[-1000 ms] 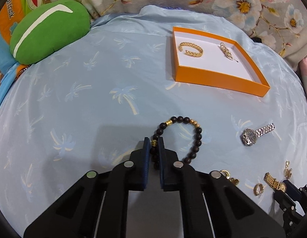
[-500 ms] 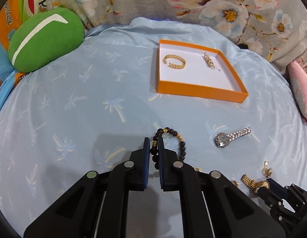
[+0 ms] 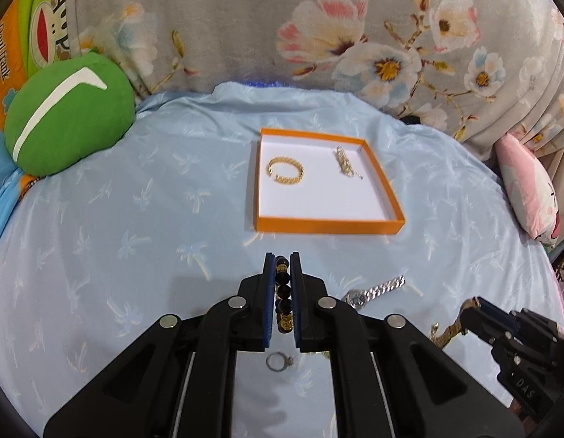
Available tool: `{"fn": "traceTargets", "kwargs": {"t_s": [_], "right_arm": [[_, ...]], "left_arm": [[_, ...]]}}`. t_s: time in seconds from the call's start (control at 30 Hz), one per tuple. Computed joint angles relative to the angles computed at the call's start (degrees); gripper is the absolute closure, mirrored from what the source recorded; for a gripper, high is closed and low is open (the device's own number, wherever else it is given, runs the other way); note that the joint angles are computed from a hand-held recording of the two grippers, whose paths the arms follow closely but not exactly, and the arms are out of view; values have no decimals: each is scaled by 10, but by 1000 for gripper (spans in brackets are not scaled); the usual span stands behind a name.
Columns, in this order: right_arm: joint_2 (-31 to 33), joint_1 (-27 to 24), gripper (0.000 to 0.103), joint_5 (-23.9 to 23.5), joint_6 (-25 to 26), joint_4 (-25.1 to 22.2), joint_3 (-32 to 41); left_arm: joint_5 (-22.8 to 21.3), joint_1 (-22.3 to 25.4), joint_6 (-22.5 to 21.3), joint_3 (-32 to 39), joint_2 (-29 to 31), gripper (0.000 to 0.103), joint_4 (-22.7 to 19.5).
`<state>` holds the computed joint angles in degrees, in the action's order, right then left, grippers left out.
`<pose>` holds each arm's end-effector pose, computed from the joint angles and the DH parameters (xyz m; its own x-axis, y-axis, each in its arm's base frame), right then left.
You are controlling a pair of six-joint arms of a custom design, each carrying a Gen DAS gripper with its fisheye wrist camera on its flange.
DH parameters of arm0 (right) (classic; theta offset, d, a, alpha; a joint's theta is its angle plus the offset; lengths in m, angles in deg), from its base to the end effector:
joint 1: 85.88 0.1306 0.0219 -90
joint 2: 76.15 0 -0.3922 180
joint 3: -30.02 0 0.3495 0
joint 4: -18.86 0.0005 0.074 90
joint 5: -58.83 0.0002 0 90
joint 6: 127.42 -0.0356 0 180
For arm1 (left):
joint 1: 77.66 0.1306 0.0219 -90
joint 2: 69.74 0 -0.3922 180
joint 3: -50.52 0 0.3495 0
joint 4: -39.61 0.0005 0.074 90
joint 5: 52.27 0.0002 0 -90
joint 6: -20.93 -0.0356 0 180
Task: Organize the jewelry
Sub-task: 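Lower both into the orange box and open both tools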
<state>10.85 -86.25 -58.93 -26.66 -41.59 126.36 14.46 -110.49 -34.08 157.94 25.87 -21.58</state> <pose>0.4124 0.0134 0.4967 -0.7111 -0.1606 -0.6845 -0.4270 0.8721 0.2389 0.4037 -0.2443 0.5113 -0.6842 -0.1855 -0.7053 -0.1348 0.9826 -0.1277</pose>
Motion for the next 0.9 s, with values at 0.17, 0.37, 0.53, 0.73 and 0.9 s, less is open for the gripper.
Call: {"fn": "traceTargets", "kwargs": {"t_s": [0.17,0.37,0.53,0.73,0.9], "right_arm": [[46,12,88,3,-14,18,65],[131,35,88,16,-40,33,172],[222,51,88,20,-71,37,287],[296,62,88,15,-100,61,343],[314,67,88,37,-96,63,303]], "left_arm": [[4,17,-28,58,32,96,2],[7,44,-66,164,105,96,-9],[31,71,-80,272,180,96,-23],[57,95,-76,353,255,96,-27],[98,108,-50,344,292,96,-20]]}}
